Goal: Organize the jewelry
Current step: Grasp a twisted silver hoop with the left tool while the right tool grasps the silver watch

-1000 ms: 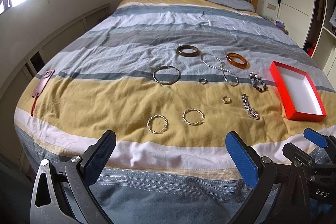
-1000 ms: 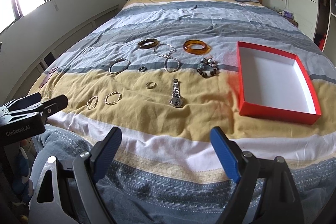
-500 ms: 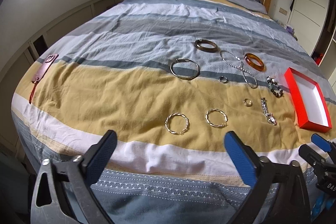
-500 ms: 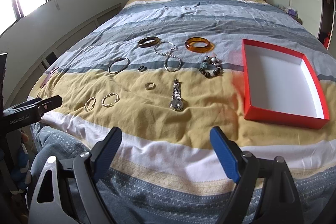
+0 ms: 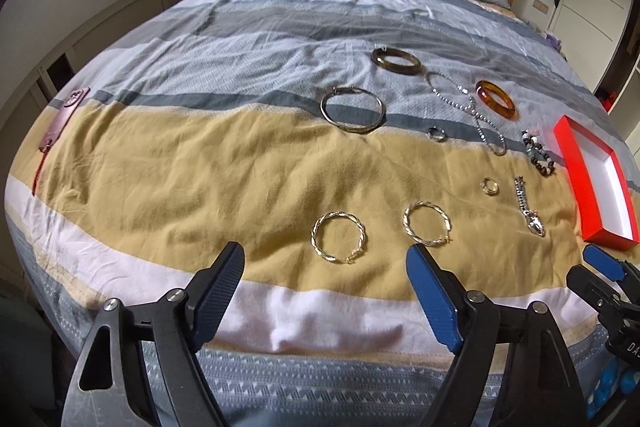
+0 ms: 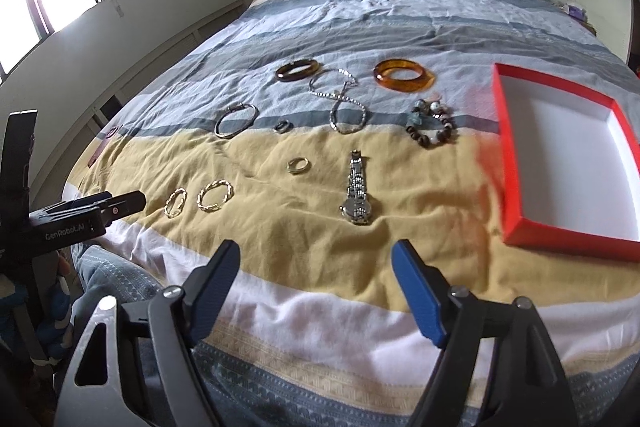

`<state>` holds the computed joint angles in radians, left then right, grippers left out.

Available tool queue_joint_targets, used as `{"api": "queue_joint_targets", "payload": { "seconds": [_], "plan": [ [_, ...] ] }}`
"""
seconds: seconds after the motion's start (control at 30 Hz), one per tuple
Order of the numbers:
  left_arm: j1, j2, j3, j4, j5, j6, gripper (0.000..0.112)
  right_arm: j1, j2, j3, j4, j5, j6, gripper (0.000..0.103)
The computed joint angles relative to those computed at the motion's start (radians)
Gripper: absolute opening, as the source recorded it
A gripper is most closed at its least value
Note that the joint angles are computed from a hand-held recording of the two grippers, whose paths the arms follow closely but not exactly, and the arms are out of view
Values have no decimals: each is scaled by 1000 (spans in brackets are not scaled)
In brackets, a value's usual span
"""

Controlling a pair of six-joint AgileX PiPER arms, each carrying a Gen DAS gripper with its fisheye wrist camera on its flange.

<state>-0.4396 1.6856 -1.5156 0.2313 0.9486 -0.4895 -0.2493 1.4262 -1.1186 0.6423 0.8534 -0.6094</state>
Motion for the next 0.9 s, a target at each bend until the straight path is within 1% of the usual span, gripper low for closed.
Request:
{"api": "queue_joint_targets", "payload": {
  "seconds": [0.07,0.17,0.37,0.43,0.5,0.67,0.77,0.83,0.9],
  "plan": [
    [18,35,-30,-22,10,30,78,4,24,-15,1,-1,0,67],
    [45,86,-72,-68,25,74,75,9,57,-39,0,-6,2,64],
    [77,171,-140,-156,75,150,66,23,131,-99,-10,-17,17,59],
    [91,197,-164,-186,98,169,60,25,153,-113,-12,-19,22,58],
    [102,210,-170,-205,104,175,57,24,175,-122,-11,-22,28,56],
    [111,234,-191,-227,117,200,51,23,226,-150,-21,-24,47,47],
    [113,246,-203,-234,124,206,47,29,247,-163,-29,-31,55,46],
    [115,251,-209,-240,128,213,42,40,261,-173,-42,-35,61,44],
    [114,259,-217,-244,128,218,39,51,277,-185,-60,-39,75,41]
  ]
}}
